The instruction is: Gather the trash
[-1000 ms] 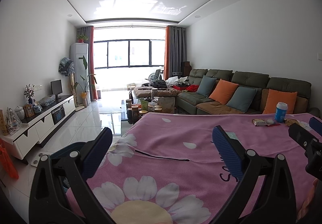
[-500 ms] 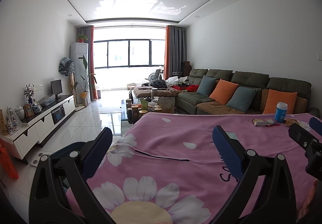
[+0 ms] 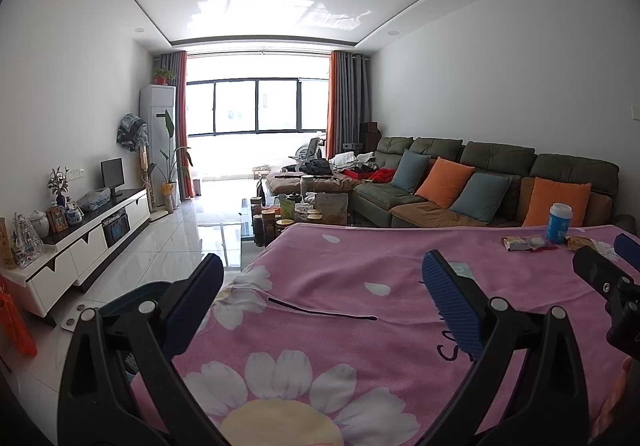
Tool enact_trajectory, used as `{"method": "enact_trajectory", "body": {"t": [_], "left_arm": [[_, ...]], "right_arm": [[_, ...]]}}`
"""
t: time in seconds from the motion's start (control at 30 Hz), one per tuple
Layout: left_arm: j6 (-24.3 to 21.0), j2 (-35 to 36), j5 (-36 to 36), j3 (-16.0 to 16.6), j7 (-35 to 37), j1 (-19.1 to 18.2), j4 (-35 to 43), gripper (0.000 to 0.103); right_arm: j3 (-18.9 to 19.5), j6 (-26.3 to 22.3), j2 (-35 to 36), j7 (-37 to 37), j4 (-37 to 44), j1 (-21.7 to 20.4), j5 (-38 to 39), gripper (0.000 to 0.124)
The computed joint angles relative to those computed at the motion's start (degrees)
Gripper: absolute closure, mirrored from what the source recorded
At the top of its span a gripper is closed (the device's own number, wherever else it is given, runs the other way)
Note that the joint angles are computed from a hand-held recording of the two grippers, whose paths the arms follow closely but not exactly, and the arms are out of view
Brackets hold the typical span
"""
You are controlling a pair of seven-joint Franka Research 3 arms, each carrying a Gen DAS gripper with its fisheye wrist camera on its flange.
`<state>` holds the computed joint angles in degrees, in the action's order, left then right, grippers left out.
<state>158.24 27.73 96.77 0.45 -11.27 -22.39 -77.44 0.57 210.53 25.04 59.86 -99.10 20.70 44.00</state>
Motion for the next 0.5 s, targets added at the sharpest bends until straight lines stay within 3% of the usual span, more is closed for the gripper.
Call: {"method": "enact_trajectory", "body": {"t": [0.5], "left_arm": [[0.51, 0.62, -1.29, 0.06, 0.99, 0.03, 0.42, 0.005]], "right_arm": [[-0.08, -0.02, -0.02, 0.08, -0.11, 0.18, 0.20, 0.027]]}}
